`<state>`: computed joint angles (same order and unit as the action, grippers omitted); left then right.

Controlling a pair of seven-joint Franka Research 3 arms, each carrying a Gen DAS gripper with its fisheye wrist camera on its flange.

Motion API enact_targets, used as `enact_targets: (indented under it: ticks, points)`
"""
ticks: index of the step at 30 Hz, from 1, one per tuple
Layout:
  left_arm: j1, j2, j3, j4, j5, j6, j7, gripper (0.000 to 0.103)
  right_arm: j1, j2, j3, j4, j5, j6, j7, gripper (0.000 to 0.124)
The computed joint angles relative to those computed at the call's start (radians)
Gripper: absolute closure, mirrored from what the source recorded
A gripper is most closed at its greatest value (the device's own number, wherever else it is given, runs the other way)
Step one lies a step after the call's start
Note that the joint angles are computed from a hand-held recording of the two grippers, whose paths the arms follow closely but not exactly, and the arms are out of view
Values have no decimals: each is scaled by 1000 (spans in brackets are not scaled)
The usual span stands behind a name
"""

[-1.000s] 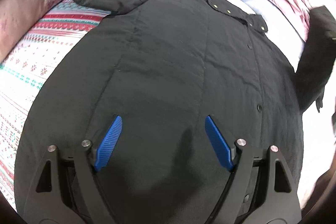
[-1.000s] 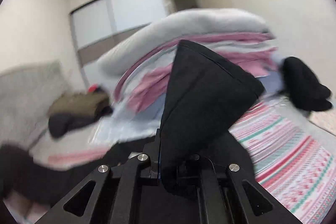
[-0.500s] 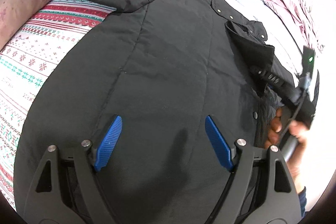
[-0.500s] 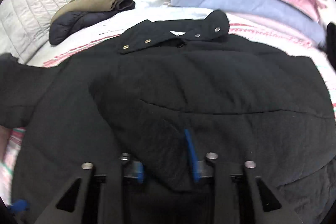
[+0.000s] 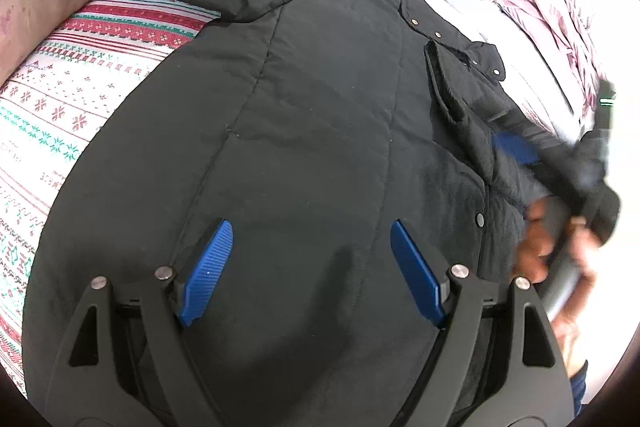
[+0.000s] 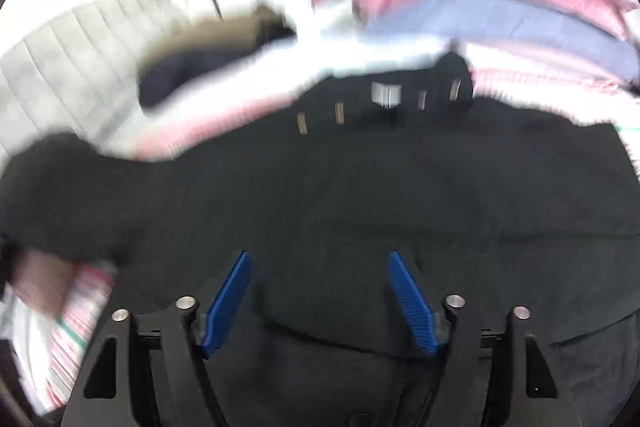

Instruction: Fold large clothes

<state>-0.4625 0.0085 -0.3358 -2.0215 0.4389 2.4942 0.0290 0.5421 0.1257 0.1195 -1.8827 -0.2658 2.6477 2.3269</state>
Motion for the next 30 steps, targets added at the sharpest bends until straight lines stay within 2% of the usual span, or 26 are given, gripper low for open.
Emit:
enact_targets:
  ticks: [1, 2, 3, 5, 9, 13, 16, 19, 21, 23, 25, 26, 28, 30]
  points:
    - [0, 0, 0, 1, 0, 1, 0, 21, -8, 56, 22, 53, 19, -85, -29, 56]
    - [-1, 1, 0, 2, 3, -1, -1, 21, 14, 84, 8, 75, -33, -117, -4, 56]
    - [-1, 2, -1, 4, 6, -6, -3, 21, 71, 89, -39, 74, -155, -97, 63, 54]
    - [-2, 2, -1, 6, 9, -14, -4, 21, 109, 114, -50, 119, -261, -166, 148, 54]
    - [1, -11, 1, -9, 10, -5, -25, 21, 87, 80, -17, 135, -129, -240, 136, 55]
    - [7, -29, 0, -19, 28, -14, -53, 22, 55, -104, 27, -43, 15, -146, 142, 55]
    - [9, -36, -4, -16, 51, -38, -70, 21, 32, -259, 62, -180, 189, -133, 109, 54]
    - [12, -49, -7, -19, 77, -55, -88, 22, 18, -356, 96, -266, 278, -141, 117, 51]
    - [15, -67, -10, -27, 102, -73, -107, 22, 21, -389, 106, -311, 331, -122, 47, 47]
    - [21, -97, -13, -44, 130, -87, -133, 22, 13, -414, 125, -377, 344, -32, -6, 43]
    - [34, -152, -20, -79, 174, -101, -182, 22, -28, -426, 167, -447, 311, 71, 42, 42]
    - [42, -180, -26, -93, 199, -116, -201, 22, -45, -430, 182, -477, 311, 88, 86, 42]
    - [59, -234, -42, -116, 232, -165, -235, 21, -9, -403, 140, -481, 416, 58, 48, 42]
    - [85, -297, -65, -136, 285, -229, -298, 21, -5, -397, 130, -490, 441, 98, -4, 42]
